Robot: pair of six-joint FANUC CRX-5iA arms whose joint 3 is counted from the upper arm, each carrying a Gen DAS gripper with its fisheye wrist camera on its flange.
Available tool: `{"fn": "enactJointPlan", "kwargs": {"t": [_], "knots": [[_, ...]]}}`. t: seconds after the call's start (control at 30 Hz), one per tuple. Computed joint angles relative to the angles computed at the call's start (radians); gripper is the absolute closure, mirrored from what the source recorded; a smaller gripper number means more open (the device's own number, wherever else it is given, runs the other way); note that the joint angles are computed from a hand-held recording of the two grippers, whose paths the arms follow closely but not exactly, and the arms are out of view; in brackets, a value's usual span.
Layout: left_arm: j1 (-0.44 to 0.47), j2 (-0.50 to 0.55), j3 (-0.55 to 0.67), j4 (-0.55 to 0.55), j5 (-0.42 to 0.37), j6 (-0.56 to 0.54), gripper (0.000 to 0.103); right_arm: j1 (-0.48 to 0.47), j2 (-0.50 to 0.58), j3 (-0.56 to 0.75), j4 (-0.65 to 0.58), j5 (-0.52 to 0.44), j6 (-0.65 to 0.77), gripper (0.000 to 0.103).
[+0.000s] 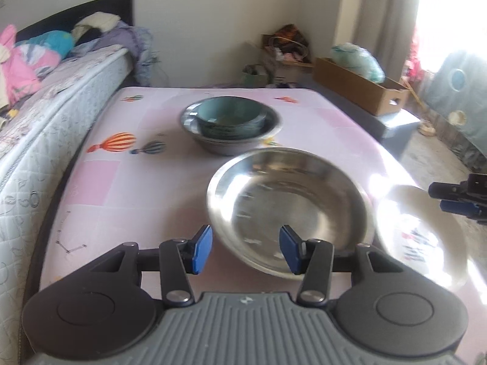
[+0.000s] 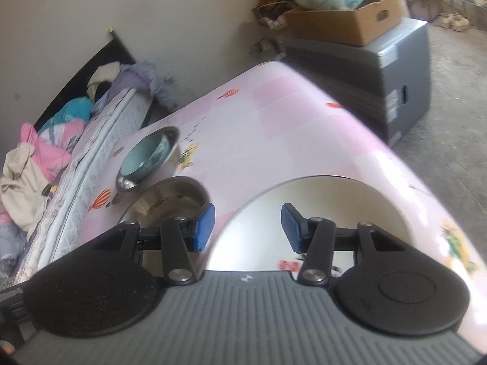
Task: Organize plates and bowls
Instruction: 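Close the left tool on the white plate rim while the right tool grips its rim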
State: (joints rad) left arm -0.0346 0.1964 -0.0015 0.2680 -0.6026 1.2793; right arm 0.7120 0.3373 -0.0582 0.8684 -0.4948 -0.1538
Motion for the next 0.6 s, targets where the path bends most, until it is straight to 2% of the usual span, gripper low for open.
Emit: {"fn": "enactJointPlan", "kwargs": {"t": [0.23,0.37,0.47,0.6], "knots": [[-0.074,-0.038,-0.068,0.12,-0.012,-0.148,0.053,-0.028,-0.15,-0.243,0.204,0.008,-0.282,0.055],[-0.116,-0.014,-0.07,0.13,-0.012,-0.127,0.054,-0.043,-0.187,-0.31,0.224,0.025,-0.318,0.055],[-0.135,0.016,-0.057,0.168,-0.033,-0.12,0.06,-0.058,-0.2,-0.34,0.233,0.053,-0.326,0.056],[-0.164,0.044,-0.042,0.173,-0.011,-0.098,0.061,-0.086,-0.203,-0.367,0.277,0.098,-0.353,0.06]]}}
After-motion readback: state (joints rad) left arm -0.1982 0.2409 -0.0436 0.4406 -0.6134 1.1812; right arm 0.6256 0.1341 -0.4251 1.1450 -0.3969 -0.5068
